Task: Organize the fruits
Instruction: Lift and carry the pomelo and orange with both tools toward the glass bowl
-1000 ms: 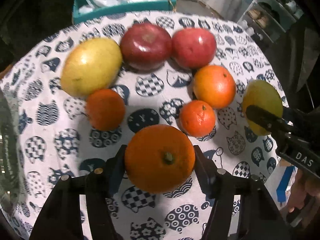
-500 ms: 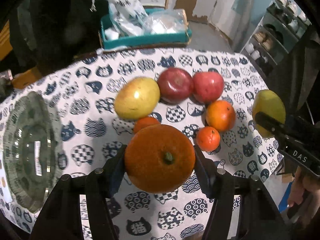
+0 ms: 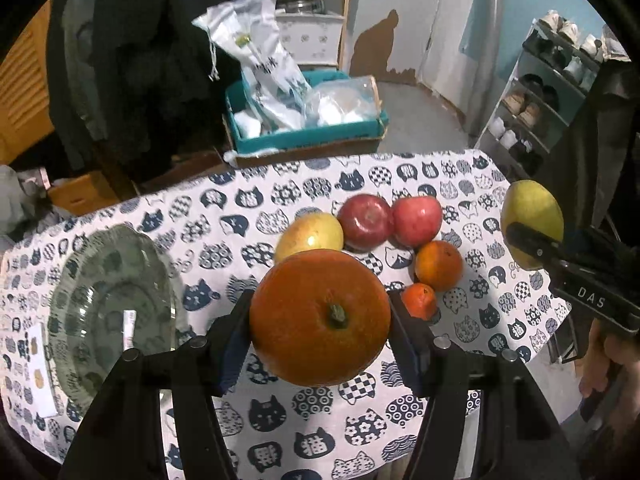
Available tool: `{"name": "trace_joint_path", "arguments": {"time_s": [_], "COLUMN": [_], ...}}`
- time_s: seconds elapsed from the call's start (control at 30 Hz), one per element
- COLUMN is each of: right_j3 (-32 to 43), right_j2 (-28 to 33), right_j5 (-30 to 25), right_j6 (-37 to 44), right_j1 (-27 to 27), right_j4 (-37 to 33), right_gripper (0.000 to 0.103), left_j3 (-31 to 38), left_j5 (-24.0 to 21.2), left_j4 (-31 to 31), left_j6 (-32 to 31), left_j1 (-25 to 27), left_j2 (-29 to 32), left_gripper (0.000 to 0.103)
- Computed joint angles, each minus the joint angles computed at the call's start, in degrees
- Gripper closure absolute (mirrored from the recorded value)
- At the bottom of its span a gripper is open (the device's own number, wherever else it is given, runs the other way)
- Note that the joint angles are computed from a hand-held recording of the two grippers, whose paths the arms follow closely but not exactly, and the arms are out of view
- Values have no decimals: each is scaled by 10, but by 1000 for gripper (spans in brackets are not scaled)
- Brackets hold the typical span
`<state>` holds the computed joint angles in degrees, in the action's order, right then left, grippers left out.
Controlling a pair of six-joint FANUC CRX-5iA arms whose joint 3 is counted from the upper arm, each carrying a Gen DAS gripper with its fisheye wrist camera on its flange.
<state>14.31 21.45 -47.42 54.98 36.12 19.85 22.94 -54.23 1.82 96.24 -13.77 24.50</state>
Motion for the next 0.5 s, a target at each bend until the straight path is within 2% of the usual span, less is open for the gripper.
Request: {"name": "trace_joint_path", "arguments": {"time_s": [0.5], "right_j3": [24], "right_j2": [-6], "right_j5": [24], "right_j6": [0], "right_j1": [29], "right_j4": [28], "right_gripper": [38], "left_j3": [-46], "left_j5": [39], "left_j4": [-23], "left_j6": [18], "left_j1": [26], "left_j2": [-63], "left_gripper": [39]}}
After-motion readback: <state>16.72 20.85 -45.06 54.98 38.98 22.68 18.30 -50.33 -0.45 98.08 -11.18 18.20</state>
